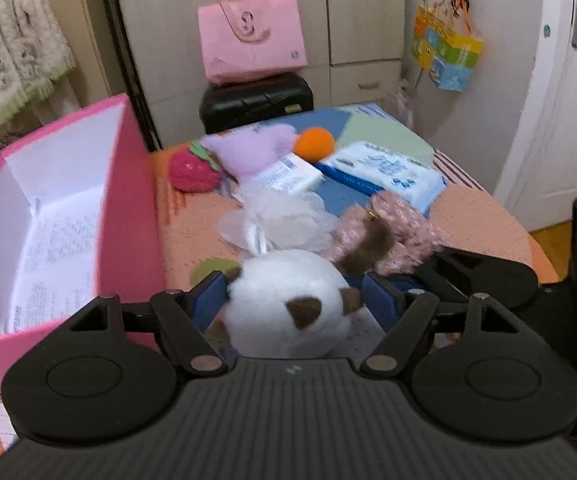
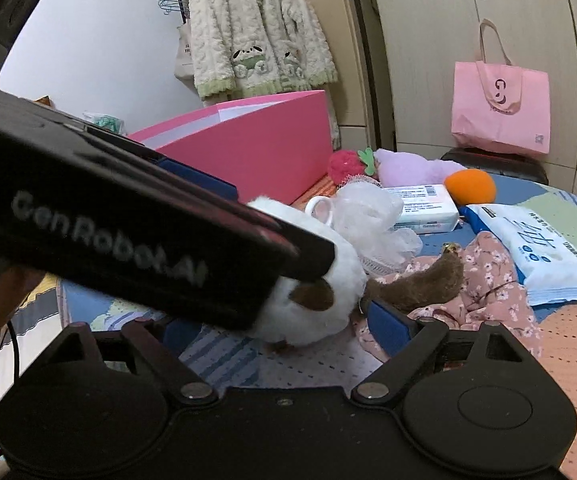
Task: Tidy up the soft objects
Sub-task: 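Reach the left tool to the white plush toy and close on it, then lift the white plush toy with the left tool over the pink box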
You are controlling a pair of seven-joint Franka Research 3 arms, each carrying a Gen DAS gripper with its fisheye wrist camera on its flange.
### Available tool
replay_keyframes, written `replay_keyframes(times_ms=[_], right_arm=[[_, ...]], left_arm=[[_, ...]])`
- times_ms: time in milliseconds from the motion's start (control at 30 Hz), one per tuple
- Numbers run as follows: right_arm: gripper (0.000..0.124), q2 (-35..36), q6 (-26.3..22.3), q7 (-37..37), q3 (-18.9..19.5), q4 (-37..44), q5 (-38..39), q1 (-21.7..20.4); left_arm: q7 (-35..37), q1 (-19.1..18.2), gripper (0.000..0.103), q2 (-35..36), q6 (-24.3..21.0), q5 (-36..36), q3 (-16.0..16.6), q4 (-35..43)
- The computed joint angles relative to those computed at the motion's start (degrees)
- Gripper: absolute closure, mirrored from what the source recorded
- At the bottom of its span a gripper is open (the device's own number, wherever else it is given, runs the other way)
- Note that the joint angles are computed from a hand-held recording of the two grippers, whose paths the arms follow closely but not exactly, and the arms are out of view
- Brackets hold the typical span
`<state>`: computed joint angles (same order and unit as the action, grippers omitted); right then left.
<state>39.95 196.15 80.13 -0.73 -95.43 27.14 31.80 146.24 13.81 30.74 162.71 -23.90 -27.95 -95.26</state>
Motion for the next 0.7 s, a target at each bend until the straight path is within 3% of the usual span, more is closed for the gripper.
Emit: replay_keyframes(times_ms=[100,167,300,700], right_arm=[[0.039,0.9,0.0,-0.5,-3.2,0.9,1.5,2.6],[0.045,1.6,0.2,-0.9,-5.8,1.0,3.1,4.9],[0.053,1.8,2.9,-2.1,-1.4,0.4,1.0,1.4],[0.055,-0.4,1.1,-7.8,-8.8,-0.6,10.8,10.1]], left_arm=[[-3.4,-1.5,0.034,0.2,3.1,1.3,1.7,-0.7],[-5.3,-0.9,0.034,0.8,1.4,1.6,1.2,-0.1],[-6.4,0.3,0.034,1.3,2.1,0.8,-0.1,-0.3],[-2.1,4.7,0.035,-3.0,0.8,-2.7,-3.8,-4.8]])
